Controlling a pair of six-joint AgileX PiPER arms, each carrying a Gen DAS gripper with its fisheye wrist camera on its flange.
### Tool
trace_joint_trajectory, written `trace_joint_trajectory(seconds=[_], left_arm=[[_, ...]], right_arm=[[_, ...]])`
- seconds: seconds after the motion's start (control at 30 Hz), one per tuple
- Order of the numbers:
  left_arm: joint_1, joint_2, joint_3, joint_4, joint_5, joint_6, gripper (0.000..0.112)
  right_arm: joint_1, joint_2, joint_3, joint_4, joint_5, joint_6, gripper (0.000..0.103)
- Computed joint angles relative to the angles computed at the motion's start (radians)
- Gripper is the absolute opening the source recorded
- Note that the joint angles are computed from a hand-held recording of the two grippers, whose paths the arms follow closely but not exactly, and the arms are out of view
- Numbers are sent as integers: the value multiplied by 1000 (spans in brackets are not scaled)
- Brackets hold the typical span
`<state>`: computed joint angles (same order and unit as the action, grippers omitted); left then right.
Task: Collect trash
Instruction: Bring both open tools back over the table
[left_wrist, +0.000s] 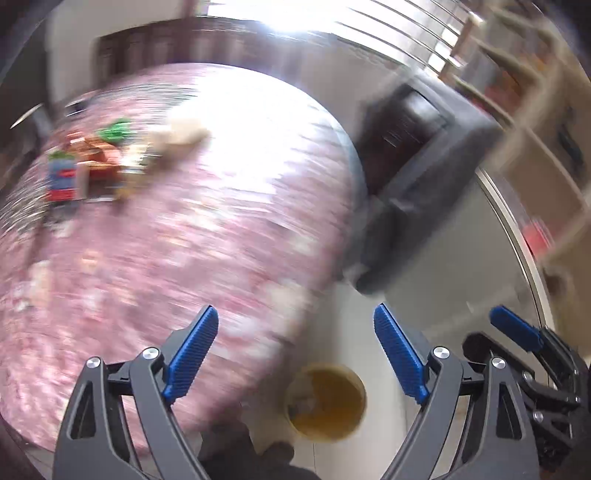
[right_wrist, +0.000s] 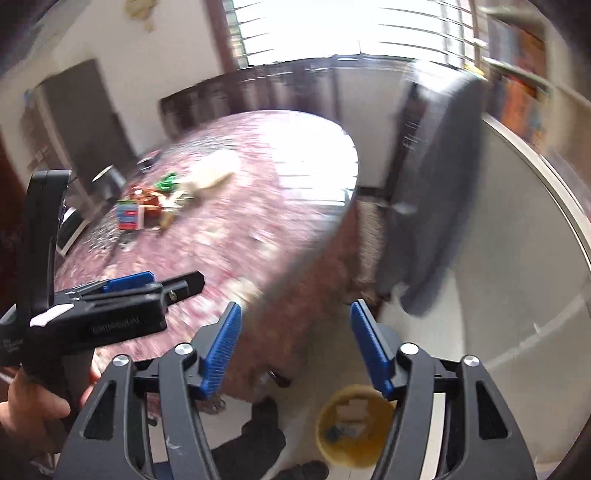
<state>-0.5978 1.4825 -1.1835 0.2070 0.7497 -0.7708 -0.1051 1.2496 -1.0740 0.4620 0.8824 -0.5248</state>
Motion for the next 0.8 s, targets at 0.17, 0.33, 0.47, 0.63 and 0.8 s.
trace_joint_trajectory(seconds=[0.17, 0.33, 0.47, 0.63, 0.8], left_arm=[[311, -37, 39, -137, -18, 199, 86], [569, 27, -3, -286, -12, 451, 86], [706, 100, -66, -390, 7, 613, 86], [786, 181, -147, -410, 18, 712, 86], [834, 249, -199, -406, 38, 720, 86]], right_arm=[[317, 194, -181, -114, -105, 219, 72], [507, 450, -477, -205, -90, 364, 72], [587, 626, -717, -281, -21, 449, 72], [631, 816, -977, -328, 95, 501, 69], [654, 1064, -1354, -359, 273, 513, 63]])
